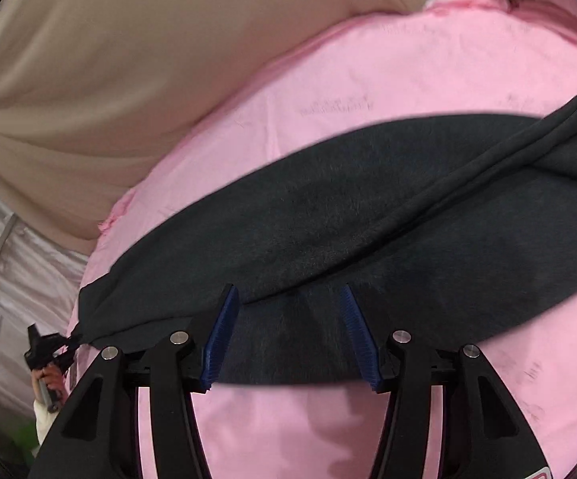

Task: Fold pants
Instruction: 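Lift the held edge and fold one pant leg over the other with both tools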

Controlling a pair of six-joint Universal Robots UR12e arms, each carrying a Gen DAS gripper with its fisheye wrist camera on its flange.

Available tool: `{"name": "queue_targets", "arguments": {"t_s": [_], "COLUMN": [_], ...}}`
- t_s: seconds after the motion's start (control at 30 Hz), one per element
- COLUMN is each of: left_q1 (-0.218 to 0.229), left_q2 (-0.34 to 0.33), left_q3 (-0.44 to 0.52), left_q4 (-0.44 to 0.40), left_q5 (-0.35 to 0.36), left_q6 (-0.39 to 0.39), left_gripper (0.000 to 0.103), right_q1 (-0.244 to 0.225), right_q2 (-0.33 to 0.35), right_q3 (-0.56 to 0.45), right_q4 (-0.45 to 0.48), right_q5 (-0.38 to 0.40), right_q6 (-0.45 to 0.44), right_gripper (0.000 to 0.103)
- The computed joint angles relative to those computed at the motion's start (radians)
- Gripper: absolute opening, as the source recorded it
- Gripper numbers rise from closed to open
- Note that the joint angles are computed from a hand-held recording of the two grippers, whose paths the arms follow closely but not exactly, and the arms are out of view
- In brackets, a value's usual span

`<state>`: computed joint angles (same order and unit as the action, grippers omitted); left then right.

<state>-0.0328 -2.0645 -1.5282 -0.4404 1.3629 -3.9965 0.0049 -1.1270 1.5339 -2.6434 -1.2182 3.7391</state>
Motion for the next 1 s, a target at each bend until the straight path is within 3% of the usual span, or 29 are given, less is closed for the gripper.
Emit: {"name": "queue_targets", "arguments": {"t_s": [0.03, 0.1, 0.17, 0.3, 0.37, 0.43, 0.53, 0.6, 0.7, 0.8, 0.9, 1.0], "left_q1": [0.002, 0.006, 0.006, 0.001, -0.003, -0.007, -0.004, -0.019, -0.037, -0.046, -0.083, -0.131], "left_q2": [-0.001, -0.001, 0.001, 0.021, 0.033, 0.029, -0.003, -0.010, 0.010, 0.035, 0.043, 0.028], "left_q3": [0.007, 0.025, 0.039, 0.043, 0.033, 0.038, 0.067, 0.079, 0.076, 0.062, 0.073, 0.105], "left_q4": [-0.009, -0.034, -0.048, -0.066, -0.079, -0.115, -0.188, -0.213, -0.226, -0.226, -0.227, -0.209], "left_q5": [-0.006, -0.008, -0.003, 0.011, 0.047, 0.094, 0.079, 0.142, 0.202, 0.242, 0.356, 0.428], "left_q6": [0.008, 0.035, 0.065, 0.116, 0.130, 0.132, 0.121, 0.133, 0.160, 0.151, 0.154, 0.211], "left_gripper": [0.006, 0.006, 0.006, 0.006, 0.006, 0.007, 0.008, 0.012, 0.014, 0.016, 0.013, 0.013], "right_q1": [0.003, 0.008, -0.002, -0.005, -0.005, -0.007, -0.008, -0.016, -0.020, -0.050, -0.096, -0.158], "right_q2": [0.013, 0.026, 0.023, -0.052, -0.081, -0.088, -0.065, -0.083, -0.136, -0.211, -0.246, -0.238], "right_q3": [-0.012, -0.026, -0.014, 0.060, 0.088, 0.101, 0.090, 0.116, 0.164, 0.234, 0.271, 0.274], "right_q4": [0.006, 0.008, -0.059, -0.166, -0.151, -0.078, 0.026, -0.008, -0.041, -0.082, -0.090, -0.100], "right_q5": [-0.015, -0.046, -0.015, 0.019, 0.004, 0.004, 0.018, 0.031, -0.040, -0.142, -0.239, -0.200], "right_q6": [0.008, 0.007, 0.051, -0.004, -0.037, -0.071, -0.093, -0.077, -0.079, -0.043, 0.000, 0.056], "right_gripper": [0.047, 0.002, 0.003, 0.003, 0.003, 0.003, 0.003, 0.006, 0.013, 0.030, 0.035, 0.037]}}
